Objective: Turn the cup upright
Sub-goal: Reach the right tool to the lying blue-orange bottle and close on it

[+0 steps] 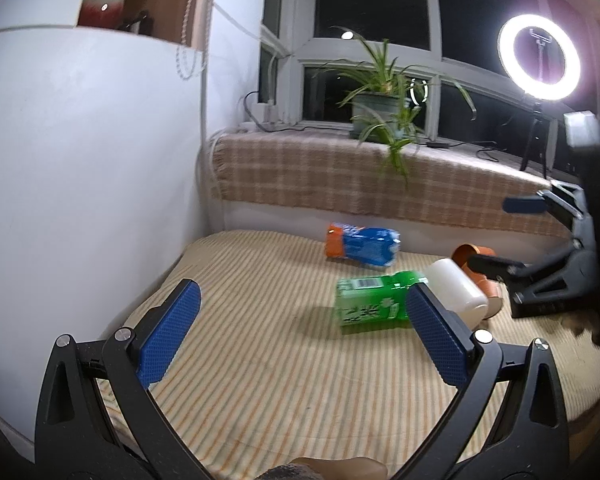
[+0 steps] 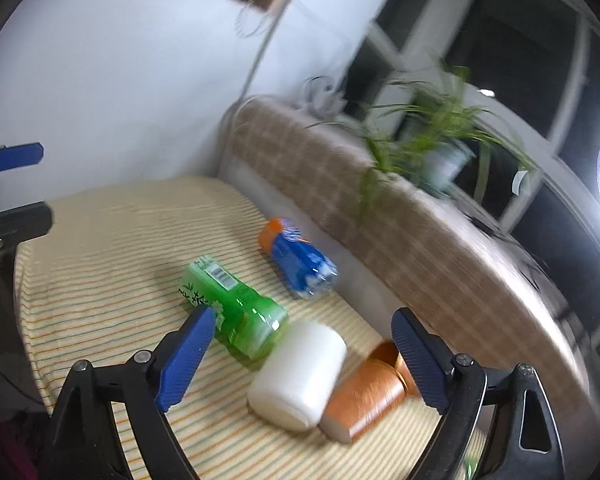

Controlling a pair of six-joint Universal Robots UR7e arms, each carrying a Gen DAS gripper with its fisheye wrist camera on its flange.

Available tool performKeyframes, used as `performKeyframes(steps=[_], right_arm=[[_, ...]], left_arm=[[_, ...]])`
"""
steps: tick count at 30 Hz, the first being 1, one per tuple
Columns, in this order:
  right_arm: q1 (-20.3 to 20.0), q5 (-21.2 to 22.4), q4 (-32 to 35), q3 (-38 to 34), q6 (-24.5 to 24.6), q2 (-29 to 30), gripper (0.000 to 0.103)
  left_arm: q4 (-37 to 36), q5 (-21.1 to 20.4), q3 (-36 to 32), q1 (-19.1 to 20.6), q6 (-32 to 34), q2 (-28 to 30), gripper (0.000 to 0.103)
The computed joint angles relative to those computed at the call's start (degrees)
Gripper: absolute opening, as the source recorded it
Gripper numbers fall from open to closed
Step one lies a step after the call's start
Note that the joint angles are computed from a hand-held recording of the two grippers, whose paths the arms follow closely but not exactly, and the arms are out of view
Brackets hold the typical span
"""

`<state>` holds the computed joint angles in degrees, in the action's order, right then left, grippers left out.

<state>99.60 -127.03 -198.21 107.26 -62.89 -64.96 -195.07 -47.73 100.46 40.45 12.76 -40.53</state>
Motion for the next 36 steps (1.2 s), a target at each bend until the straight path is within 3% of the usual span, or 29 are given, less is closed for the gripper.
performKeyframes(steps=[6,16,24,29,36], right_arm=[[0.54,-3.91,12.7,-11.59,-4.15,7.24,0.08],[0.21,-10.75,19.44,-30.25,-15.16,21.57,0.078],[-0.73,-13.82,23.34,-43.16,-19.3,30.02,0.078],[-1.37,-15.14,27.44,-46.87,-19.45,32.08,0.078],[-2.57,-15.86,41.12,-53.3,-11.84,33.57,0.079]], left_arm=[[1.38,0.66,-0.42,2.07,-1.23,-0.46,0.103],[3.57,1.73,-1.34,5.52,-3.67,-1.43,0.103],[5.46,1.48,-2.84,7.85,-5.01,-1.29,0.103],[6.08,0.95,-3.79,8.77,-5.31,-0.87,0.103],[7.51,0.59,-4.89,9.55,-6.35,-0.27,0.103]])
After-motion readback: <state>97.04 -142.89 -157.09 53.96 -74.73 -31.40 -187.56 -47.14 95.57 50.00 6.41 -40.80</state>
